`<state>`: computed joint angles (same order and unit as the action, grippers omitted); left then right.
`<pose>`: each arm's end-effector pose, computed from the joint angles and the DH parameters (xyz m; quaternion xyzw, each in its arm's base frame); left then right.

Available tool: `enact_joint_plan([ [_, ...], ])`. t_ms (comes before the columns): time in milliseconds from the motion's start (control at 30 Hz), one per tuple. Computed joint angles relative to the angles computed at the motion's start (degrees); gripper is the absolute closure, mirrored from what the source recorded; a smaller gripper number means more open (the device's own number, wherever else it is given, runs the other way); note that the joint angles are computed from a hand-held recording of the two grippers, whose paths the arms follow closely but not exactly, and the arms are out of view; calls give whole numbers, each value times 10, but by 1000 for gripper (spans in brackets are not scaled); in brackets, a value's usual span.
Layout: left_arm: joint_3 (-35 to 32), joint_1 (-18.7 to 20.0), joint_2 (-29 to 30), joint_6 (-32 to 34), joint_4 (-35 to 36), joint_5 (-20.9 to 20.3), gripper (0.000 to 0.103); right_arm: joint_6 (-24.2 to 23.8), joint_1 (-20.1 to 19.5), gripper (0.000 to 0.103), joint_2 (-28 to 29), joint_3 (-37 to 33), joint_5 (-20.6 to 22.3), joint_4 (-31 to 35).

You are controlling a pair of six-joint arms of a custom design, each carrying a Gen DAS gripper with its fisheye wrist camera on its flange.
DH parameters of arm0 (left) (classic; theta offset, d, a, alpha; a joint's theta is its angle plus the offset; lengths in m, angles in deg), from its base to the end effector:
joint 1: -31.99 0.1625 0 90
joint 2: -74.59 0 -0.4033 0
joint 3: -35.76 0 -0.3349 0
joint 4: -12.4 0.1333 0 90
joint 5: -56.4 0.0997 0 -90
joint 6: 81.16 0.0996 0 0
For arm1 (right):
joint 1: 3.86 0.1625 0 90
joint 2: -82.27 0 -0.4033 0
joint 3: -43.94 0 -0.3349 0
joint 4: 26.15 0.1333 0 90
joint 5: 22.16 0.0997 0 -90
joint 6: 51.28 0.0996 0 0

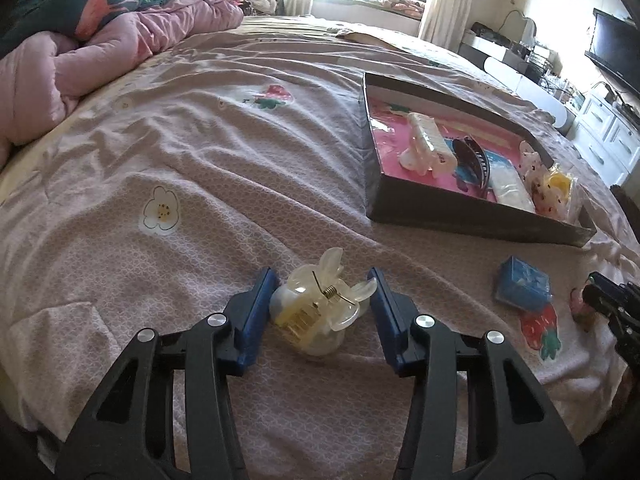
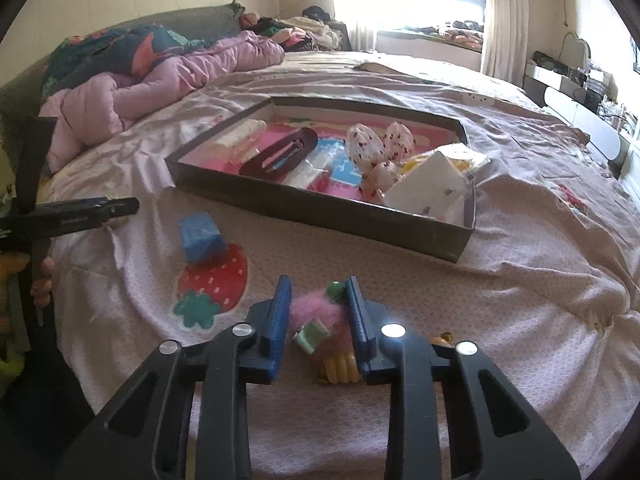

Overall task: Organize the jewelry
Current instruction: 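Grasp the cream flower claw clip with the left tool while the right tool grasps the pink pom-pom hair tie, then lift and carry the claw clip and pom-pom tie over the tray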

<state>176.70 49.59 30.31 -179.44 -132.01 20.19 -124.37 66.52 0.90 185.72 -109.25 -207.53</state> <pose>-0.2062 -0.2896 0.0008 -0.0274 0.8473 -0.3944 0.3546 0.0086 -0.3880 0.2360 0.4394 -0.8574 0.2019 0.1762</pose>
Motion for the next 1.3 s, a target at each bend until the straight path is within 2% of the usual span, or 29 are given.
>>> enact_joint_plan([
  [300,7,-20,1,10,-21,7,64,-7,-4,90,-14,2,7,24],
  [433,9,-29,1,11,-29,8,64,4,-5,79,-15,-3,-4,38],
  [567,7,-42,3,17,-31,10,64,-10,-1,68,0,9,-25,-2],
  [667,1,-53,6,21,-28,11,64,-13,4,70,22,13,-46,-38],
  [733,-5,-60,9,23,-21,13,64,-12,0,75,17,11,-38,-29],
  [867,-15,-73,9,24,-2,21,64,9,-10,76,-5,1,-12,14],
  [1033,-24,-83,5,32,1,29,64,8,-22,76,-50,0,32,62],
  [1300,-44,-89,15,76,-40,45,64,-2,-35,76,-131,3,97,125],
])
